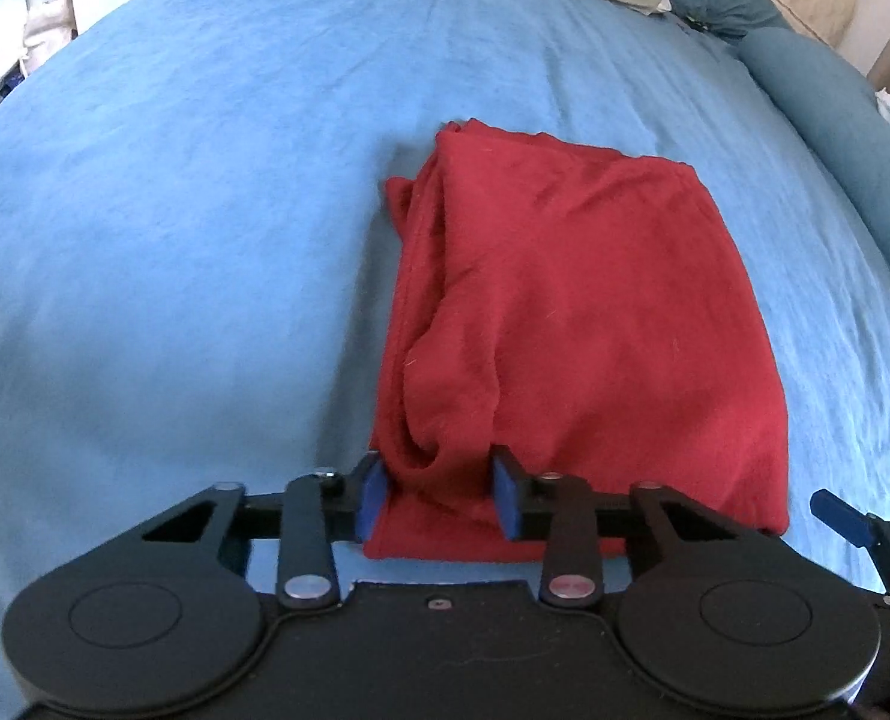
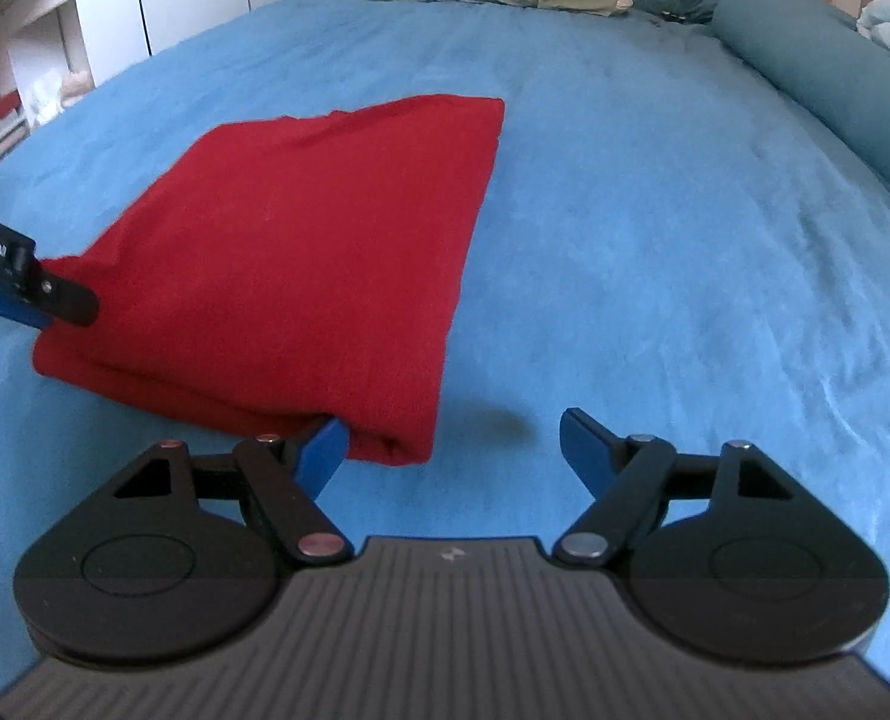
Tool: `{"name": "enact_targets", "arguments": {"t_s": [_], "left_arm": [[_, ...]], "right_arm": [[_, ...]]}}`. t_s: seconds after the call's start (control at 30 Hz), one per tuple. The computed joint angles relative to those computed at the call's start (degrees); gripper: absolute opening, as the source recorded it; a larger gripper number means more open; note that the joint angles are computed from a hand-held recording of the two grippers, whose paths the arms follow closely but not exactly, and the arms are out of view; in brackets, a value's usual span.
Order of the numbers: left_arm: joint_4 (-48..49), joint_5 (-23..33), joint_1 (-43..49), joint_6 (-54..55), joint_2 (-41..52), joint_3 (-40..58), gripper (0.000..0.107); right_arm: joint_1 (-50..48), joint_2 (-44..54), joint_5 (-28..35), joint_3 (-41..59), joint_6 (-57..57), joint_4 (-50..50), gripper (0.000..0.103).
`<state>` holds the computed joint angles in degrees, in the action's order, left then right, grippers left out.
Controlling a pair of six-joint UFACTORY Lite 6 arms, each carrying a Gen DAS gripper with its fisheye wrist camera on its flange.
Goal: Fold small clothes
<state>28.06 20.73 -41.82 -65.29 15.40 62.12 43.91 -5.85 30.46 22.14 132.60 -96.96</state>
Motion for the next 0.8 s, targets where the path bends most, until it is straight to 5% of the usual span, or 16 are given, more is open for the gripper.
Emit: {"name": "enact_targets", "arguments": {"t_s": [0.23, 0.53, 0.63, 0.8], "left_arm": [[3.4, 0.8, -0.9, -3.0, -0.7, 0.3, 0.015], [7.5, 3.8, -2.6, -4.8, -2.2, 2.3, 0.010], [9.7, 4.5, -3.4, -7.7, -5.2, 0.9, 0.008], [11.1, 5.0, -6.7, -13.9, -9.3, -3.9, 0.008]], "right_arm": [[1.4, -2.1, 3.0, -1.0, 3.1, -0.9, 0.091], [-1.7, 4.0, 1.5, 1.8, 5.6, -4.2, 0.090], [-3.1, -0.4, 1.8, 1.0, 4.7, -3.0, 0.075], [-6.1, -10.1, 0.1, -2.9, -0.7, 2.1, 0.074]]}}
